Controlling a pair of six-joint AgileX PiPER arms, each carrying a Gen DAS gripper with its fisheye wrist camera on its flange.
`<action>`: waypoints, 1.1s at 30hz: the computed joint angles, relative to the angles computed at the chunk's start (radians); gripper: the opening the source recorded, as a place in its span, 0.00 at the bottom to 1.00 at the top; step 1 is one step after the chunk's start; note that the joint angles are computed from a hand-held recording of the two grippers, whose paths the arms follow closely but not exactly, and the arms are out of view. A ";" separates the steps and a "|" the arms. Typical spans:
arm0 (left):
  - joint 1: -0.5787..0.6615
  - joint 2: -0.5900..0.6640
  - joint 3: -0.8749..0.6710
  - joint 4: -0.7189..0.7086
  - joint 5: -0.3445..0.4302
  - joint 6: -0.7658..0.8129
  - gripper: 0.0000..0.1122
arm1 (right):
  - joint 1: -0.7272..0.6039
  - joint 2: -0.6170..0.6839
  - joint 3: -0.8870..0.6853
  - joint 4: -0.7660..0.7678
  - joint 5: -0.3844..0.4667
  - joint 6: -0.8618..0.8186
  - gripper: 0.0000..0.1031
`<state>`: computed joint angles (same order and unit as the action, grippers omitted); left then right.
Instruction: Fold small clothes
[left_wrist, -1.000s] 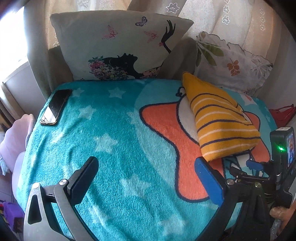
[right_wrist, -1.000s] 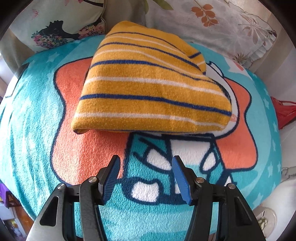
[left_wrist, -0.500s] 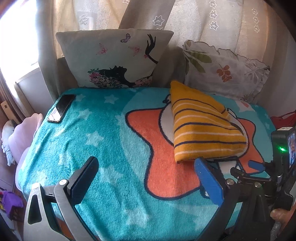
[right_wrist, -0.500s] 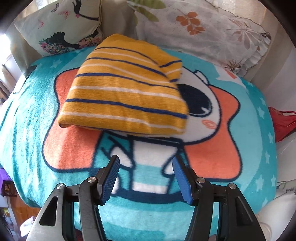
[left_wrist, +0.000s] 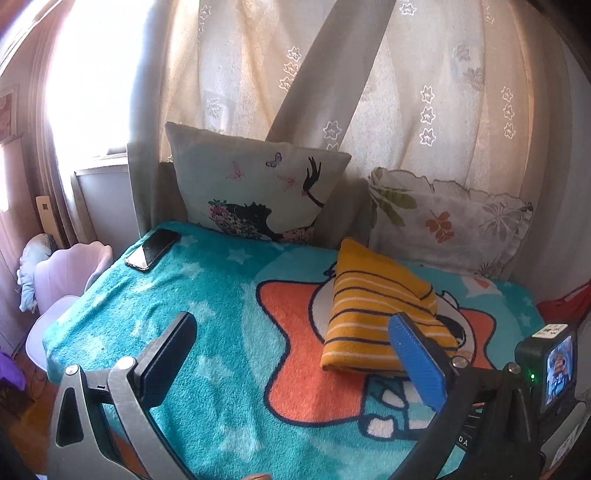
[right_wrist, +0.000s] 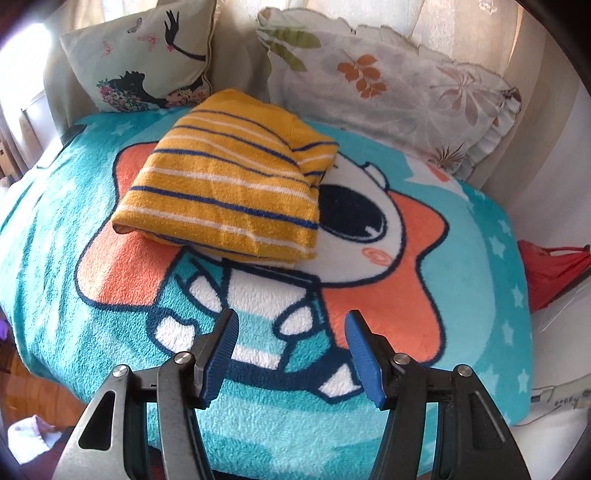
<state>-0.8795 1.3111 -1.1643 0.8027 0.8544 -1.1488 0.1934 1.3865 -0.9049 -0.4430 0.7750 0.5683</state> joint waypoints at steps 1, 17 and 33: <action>-0.015 -0.007 0.000 0.031 0.013 -0.026 0.92 | 0.006 -0.008 0.003 -0.018 -0.002 0.012 0.62; -0.006 -0.014 -0.051 -0.025 0.007 0.090 0.92 | 0.043 -0.034 0.012 -0.099 -0.028 0.055 0.65; 0.069 0.094 -0.063 -0.198 0.007 0.287 0.92 | 0.045 0.033 -0.021 -0.072 -0.023 0.046 0.65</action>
